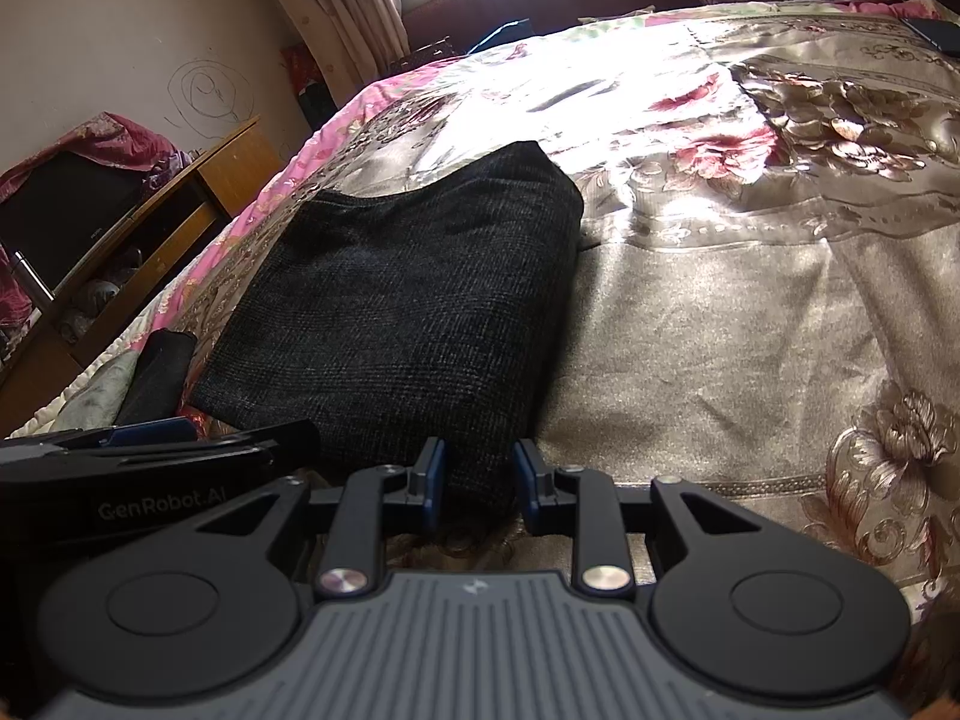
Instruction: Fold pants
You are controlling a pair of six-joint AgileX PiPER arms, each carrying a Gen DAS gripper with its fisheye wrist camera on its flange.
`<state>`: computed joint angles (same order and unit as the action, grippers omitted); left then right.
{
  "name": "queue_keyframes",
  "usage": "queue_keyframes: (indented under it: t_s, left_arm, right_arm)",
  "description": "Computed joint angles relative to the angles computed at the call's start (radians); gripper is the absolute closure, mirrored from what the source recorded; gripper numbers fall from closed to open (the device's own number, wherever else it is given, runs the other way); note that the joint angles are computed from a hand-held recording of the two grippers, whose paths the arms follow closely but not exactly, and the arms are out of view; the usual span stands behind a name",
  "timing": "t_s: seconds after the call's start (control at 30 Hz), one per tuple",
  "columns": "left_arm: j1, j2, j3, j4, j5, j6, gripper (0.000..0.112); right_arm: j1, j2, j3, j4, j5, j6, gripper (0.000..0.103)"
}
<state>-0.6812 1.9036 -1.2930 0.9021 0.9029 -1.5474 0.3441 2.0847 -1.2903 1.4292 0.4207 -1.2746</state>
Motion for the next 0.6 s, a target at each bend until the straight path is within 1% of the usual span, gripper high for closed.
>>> queue_keyframes:
  t_s: [0.43, 0.6]
  left_arm:
    - [-0.001, -0.007, 0.010, 0.012, -0.004, -0.010, 0.017]
    - [-0.007, -0.003, 0.007, 0.020, 0.007, -0.015, 0.017]
  right_arm:
    - [-0.001, 0.001, 0.001, 0.003, 0.002, -0.004, 0.076]
    - [0.001, 0.000, 0.005, 0.012, 0.000, -0.013, 0.076]
